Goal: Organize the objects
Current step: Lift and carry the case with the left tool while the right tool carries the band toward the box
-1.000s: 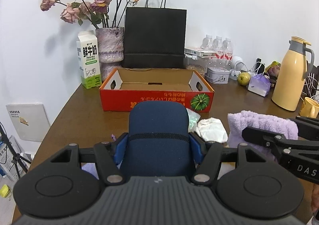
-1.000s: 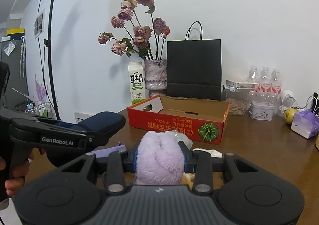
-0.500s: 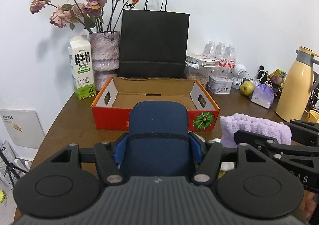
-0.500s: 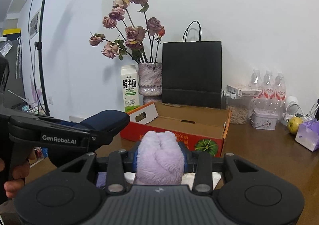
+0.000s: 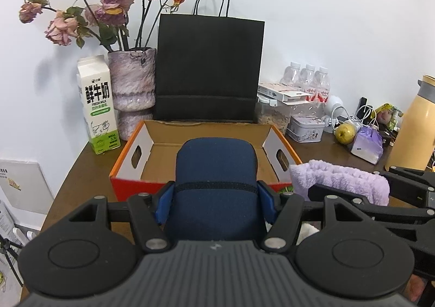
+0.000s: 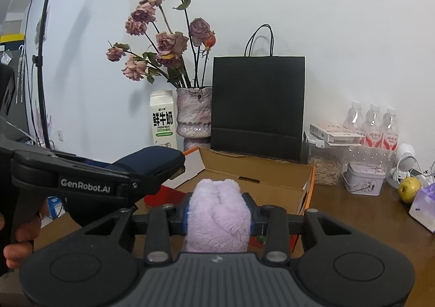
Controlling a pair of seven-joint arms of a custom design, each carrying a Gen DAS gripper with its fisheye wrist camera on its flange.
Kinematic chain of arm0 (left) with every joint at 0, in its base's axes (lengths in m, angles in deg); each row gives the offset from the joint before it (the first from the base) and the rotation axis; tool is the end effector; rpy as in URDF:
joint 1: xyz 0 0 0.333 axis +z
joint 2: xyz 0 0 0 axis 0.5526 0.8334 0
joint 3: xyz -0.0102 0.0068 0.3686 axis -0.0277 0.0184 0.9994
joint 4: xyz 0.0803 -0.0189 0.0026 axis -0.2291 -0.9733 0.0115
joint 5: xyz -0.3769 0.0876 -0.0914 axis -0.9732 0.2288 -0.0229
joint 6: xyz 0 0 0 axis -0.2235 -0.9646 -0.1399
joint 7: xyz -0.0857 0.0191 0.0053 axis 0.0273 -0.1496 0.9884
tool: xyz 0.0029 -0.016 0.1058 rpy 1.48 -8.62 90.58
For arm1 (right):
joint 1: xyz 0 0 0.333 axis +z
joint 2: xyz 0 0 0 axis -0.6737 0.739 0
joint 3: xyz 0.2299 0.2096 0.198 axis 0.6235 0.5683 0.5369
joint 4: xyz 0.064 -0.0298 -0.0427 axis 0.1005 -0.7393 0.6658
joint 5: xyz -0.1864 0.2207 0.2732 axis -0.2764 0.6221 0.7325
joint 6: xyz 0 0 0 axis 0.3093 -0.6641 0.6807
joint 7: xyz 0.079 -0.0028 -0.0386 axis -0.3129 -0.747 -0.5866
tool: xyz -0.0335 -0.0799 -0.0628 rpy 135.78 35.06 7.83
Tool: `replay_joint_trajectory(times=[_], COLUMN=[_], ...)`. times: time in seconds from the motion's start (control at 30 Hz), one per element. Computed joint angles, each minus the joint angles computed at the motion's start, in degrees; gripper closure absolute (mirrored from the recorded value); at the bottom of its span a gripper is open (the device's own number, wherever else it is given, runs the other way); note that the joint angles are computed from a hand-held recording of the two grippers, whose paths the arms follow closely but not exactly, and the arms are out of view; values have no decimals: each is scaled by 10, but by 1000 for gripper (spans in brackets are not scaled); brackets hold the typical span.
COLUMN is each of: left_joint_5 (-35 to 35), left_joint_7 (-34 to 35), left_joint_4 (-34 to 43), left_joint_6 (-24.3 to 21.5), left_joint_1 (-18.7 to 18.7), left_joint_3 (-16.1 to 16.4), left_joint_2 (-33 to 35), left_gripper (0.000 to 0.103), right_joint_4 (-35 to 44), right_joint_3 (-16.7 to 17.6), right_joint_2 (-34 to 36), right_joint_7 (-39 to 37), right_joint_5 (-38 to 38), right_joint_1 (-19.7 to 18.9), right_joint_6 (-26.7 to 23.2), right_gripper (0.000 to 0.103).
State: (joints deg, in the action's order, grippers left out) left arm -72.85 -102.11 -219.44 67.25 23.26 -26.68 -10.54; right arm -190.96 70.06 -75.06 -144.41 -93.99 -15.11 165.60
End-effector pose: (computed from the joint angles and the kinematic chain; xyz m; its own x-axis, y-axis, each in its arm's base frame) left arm 0.4924 -0.1219 0.5458 -0.7098 -0.7021 0.0562 -0.3739 0.3079 -0.8749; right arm 0.3412 0.3220 0.5233 -0.2442 -0.9695 -0.0223 -0.3260 0.1037 -0.9396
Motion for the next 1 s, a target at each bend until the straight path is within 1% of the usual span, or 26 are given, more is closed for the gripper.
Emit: replay_joint_trajectory(times=[0.13, 0.37, 0.67, 0.73, 1.0], left_joint_5=[-4, 4, 58, 72, 162], left_joint_7=[0, -20, -80, -91, -173], left_joint_4=[25, 76, 148, 164, 223], left_joint_6=[11, 30, 65, 79, 117], left_joint_1=[-4, -6, -7, -8, -7], left_joint_3=[-7, -22, -48, -55, -81], left_joint_2=[22, 69, 137, 152, 217], left_gripper=[39, 39, 39, 39, 39], right_joint_4=[6, 16, 45, 53, 84], right_joint_3=[-15, -39, -66, -73, -103], right_joint_2=[5, 14, 38, 47, 86], right_joint_7=[-12, -27, -52, -61, -83], right_joint_5=[-12, -36, -64, -65, -63], right_joint_1=[-11, -37, -71, -79, -106], right_joint_6=[19, 61, 97, 106, 161], right_gripper=[68, 68, 68, 68, 68])
